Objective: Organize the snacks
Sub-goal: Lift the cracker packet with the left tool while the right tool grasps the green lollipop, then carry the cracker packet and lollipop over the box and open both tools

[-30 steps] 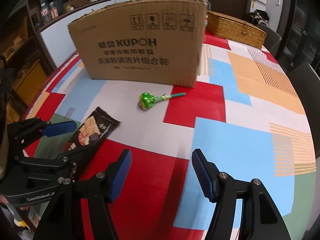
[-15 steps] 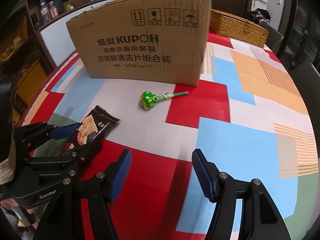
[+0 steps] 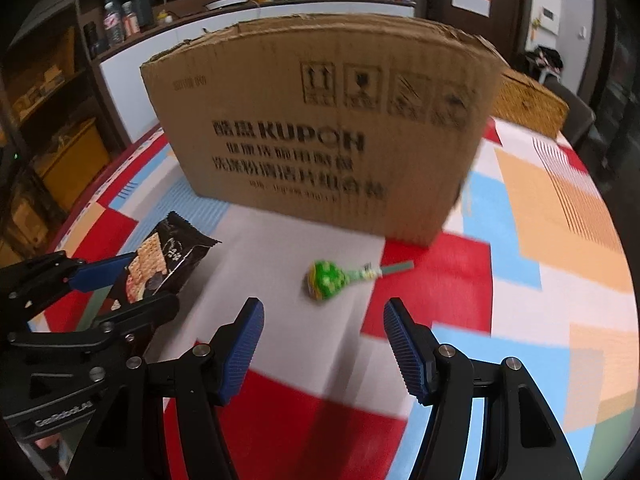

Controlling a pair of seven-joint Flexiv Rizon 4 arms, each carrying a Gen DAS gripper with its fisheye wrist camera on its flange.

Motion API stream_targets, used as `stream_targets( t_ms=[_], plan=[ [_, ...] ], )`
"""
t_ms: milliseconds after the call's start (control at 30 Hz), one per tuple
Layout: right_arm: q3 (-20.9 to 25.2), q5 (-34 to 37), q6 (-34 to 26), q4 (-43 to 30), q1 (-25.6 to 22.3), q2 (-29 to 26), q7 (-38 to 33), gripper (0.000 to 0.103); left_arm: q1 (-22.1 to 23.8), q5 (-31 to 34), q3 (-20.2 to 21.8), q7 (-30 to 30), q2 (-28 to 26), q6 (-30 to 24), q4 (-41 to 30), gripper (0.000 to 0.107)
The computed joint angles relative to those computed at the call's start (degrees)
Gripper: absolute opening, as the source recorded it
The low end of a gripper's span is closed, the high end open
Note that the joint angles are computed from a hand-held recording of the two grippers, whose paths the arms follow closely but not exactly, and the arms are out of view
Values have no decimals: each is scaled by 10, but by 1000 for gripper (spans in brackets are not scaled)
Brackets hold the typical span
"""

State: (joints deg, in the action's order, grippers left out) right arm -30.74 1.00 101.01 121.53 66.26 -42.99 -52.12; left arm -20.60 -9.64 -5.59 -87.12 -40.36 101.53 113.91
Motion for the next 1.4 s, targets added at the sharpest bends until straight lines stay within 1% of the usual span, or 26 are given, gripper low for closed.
stream_targets(
  t_ms=[67, 167, 233, 400, 500, 567, 667, 767, 900, 1033, 1167, 1300, 1400],
  plan=[
    [7, -12, -7, -12, -14, -1, -8, 61, 5, 0, -5, -2, -2, 1, -3, 48],
    [12, -37, -34, -32, -29, -5, -14, 57, 14, 1, -14, -1, -7, 1, -9, 48],
    [15, -58, -54, -44, -39, -9, -12, 55, 17, 2, -17, 1, -11, -3, -15, 48],
    [23, -106, -81, -58, -53, -18, 2, 48, 21, 2, -21, 1, -16, -10, -22, 48],
    [33, -130, -95, -65, -65, -21, 17, 37, 21, 2, -20, 2, -18, -14, -24, 48],
    [47, -144, -94, -67, -79, -20, 25, 27, 27, 4, -27, 3, -21, -16, -26, 48],
    [46, -155, -87, -64, -80, -22, 38, 26, 28, 4, -29, 4, -22, -19, -29, 48],
    [37, -157, -79, -54, -71, -21, 46, 26, 28, 6, -29, 6, -22, -17, -29, 48],
    [23, -140, -57, -34, -54, -16, 53, 26, 36, 12, -37, 12, -22, -13, -28, 48],
    [0, -109, -33, -1, -22, -4, 47, 26, 35, 15, -38, 14, -17, -5, -21, 48],
    [-16, -72, -17, 20, 4, 5, 32, 26, 44, 21, -49, 17, -13, 3, -12, 48],
    [-45, -29, 0, 50, 48, 18, 18, 26, 42, 25, -49, 17, -5, 15, -3, 48],
    [-63, 2, 11, 66, 71, 28, 4, 26, 39, 28, -48, 15, 5, 28, 6, 48]
  ],
)
